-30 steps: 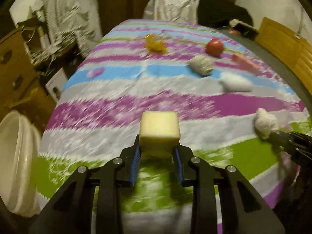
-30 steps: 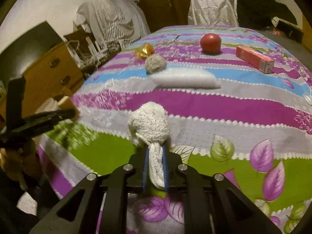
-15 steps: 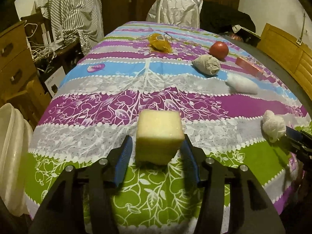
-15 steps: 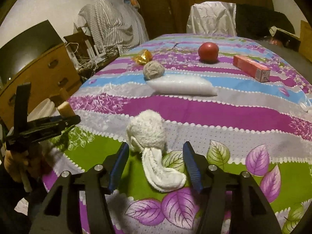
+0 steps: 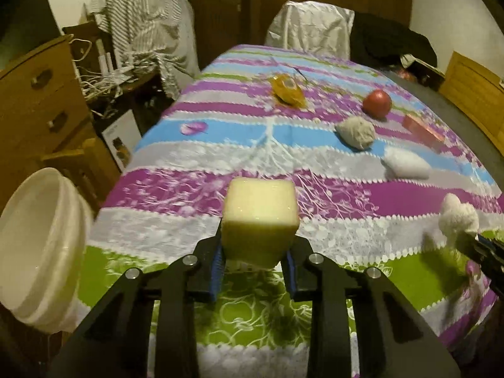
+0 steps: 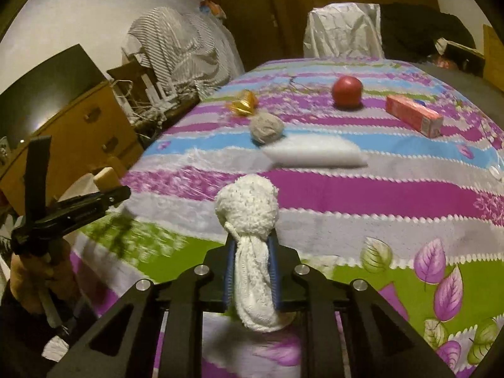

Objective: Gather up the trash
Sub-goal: 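Carry the sponge and glove with both tools over the white bucket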

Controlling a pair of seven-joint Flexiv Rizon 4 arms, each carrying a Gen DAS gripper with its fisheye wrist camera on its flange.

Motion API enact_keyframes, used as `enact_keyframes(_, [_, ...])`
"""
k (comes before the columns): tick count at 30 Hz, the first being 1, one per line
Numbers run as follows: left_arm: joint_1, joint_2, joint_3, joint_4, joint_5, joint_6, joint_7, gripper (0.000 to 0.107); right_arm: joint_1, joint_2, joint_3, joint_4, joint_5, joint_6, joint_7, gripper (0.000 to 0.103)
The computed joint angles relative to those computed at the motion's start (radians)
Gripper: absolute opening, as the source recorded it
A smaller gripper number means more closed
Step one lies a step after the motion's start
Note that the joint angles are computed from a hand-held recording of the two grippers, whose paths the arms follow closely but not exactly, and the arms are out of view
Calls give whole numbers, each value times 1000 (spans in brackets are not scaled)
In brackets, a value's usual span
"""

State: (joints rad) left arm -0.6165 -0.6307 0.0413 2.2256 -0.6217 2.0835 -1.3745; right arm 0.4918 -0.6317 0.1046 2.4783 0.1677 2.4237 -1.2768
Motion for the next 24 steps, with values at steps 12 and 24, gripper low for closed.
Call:
enact_keyframes(12, [-36, 119, 45, 112, -200, 144, 137, 29, 190, 135, -51, -168, -1, -262, -93, 20])
enact_keyframes(24, [141, 266, 19, 236, -273, 252, 232, 29, 357, 129, -126, -520, -172, -625, -47, 20])
